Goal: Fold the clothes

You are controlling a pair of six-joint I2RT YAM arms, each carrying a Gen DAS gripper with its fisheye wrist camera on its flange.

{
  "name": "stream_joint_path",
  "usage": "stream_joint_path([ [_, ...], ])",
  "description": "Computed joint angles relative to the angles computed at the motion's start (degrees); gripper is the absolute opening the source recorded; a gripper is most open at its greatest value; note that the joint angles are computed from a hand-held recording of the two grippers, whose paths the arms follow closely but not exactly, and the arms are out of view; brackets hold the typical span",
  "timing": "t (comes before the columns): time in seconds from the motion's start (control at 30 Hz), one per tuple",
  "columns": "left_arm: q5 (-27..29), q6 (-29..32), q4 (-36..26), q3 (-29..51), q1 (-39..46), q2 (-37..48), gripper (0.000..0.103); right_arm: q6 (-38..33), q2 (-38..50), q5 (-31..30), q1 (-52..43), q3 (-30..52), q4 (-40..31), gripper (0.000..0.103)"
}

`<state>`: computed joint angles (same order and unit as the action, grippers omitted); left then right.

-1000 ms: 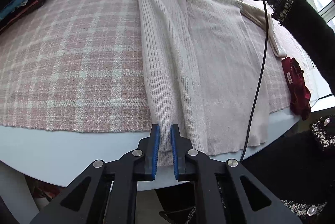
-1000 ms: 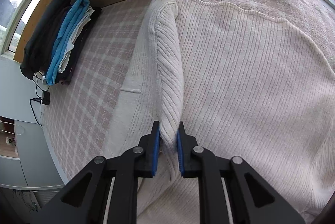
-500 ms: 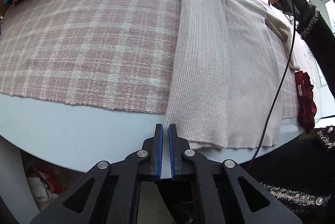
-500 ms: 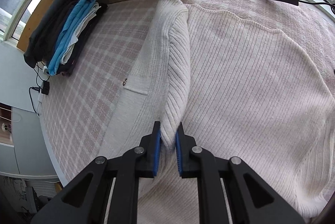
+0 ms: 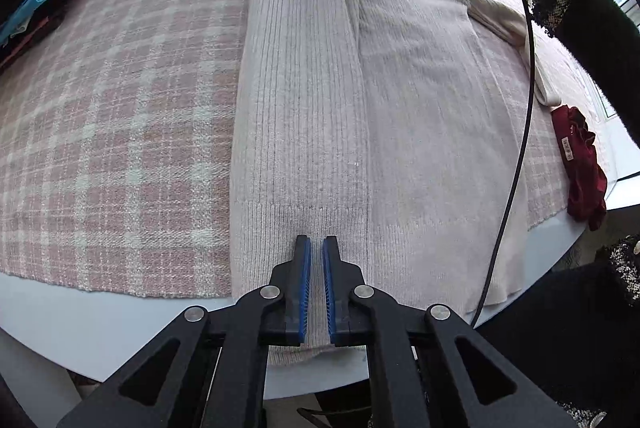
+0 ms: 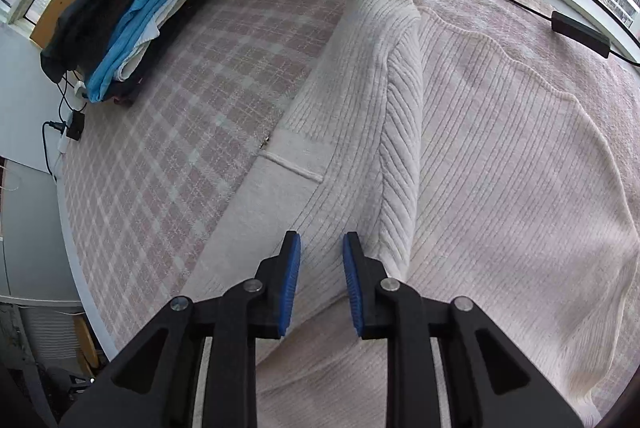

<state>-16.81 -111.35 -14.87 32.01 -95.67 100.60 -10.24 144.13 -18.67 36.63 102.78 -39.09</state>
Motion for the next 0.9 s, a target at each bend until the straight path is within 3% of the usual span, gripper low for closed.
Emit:
stream_joint_path([
  [0.17,-5.45,-6.35,-19.02,7.85,-6.38,-7.21,0.006,-5.00,-19.02,-9.20,-10.45,-15.24,2.44,0.024],
  [0.23,-7.14,-3.92,-21.66,10.45,-5.10,-7.76,0.009,-8.35,-26.72,-8.77,-16.58,-19.82,3.39,0.044],
  [0.27,-7.73,-0.83,-20.75,11.16,-3.34,-7.44,0.010,-10.08,-29.30,-8.25,-20.22,-21.87,3.77,0.056],
  [0.37,-7.15,13.61,-11.94,12.62,4.41,-4.03,0.010,-14.93,-31.86,-5.40,-30.62,-25.18,3.46,0.056],
  [0.5,-0.94,35.29,2.57,18.45,16.53,5.07,0.010,-18.73,-27.28,-1.16,-42.84,-25.28,2.07,0.056],
  [0.57,3.35,45.80,7.24,24.99,22.09,11.49,0.010,-19.40,-25.06,-2.66,-48.26,-24.00,-0.13,0.056],
  [0.67,9.79,58.75,5.51,42.08,28.63,24.15,0.017,-20.87,-22.55,-7.43,-55.67,-20.52,-5.48,0.056],
  [0.77,14.42,64.75,0.80,60.26,32.56,36.64,0.023,-23.49,-23.85,-9.36,-60.53,-19.17,-8.00,0.056],
  [0.9,20.47,62.88,-0.07,76.41,35.81,48.70,0.029,-27.60,-26.20,-11.31,-65.36,-18.65,-11.46,0.056],
])
